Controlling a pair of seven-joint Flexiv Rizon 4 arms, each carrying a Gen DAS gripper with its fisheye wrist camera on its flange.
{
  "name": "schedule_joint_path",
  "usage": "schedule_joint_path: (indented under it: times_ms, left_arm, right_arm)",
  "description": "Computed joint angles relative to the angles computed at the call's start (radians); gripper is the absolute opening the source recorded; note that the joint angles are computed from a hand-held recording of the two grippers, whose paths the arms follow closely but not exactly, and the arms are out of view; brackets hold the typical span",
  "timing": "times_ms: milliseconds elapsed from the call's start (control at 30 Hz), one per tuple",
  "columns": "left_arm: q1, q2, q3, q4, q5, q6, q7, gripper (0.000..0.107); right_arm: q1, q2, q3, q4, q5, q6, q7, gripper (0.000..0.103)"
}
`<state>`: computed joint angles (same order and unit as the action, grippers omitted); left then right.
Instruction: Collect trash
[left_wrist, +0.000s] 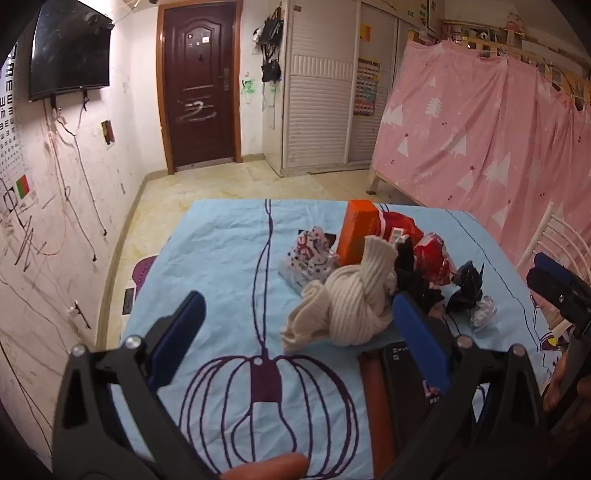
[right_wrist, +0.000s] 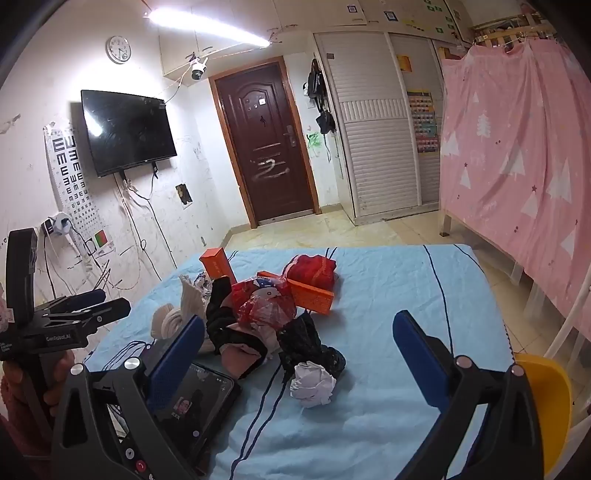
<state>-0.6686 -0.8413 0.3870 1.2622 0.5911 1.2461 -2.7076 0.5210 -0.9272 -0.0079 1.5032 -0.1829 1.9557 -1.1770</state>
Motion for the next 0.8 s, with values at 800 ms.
schedule_joint_path:
  times_ms: [800]
  left_arm:
    - [-0.003,-0.006,-0.003,-0.012,0.006,-0.004,0.015,0.097]
  right_arm:
    - [0.001,0.009,0.0,0.009,0.006,0.017,-0.022,0.095]
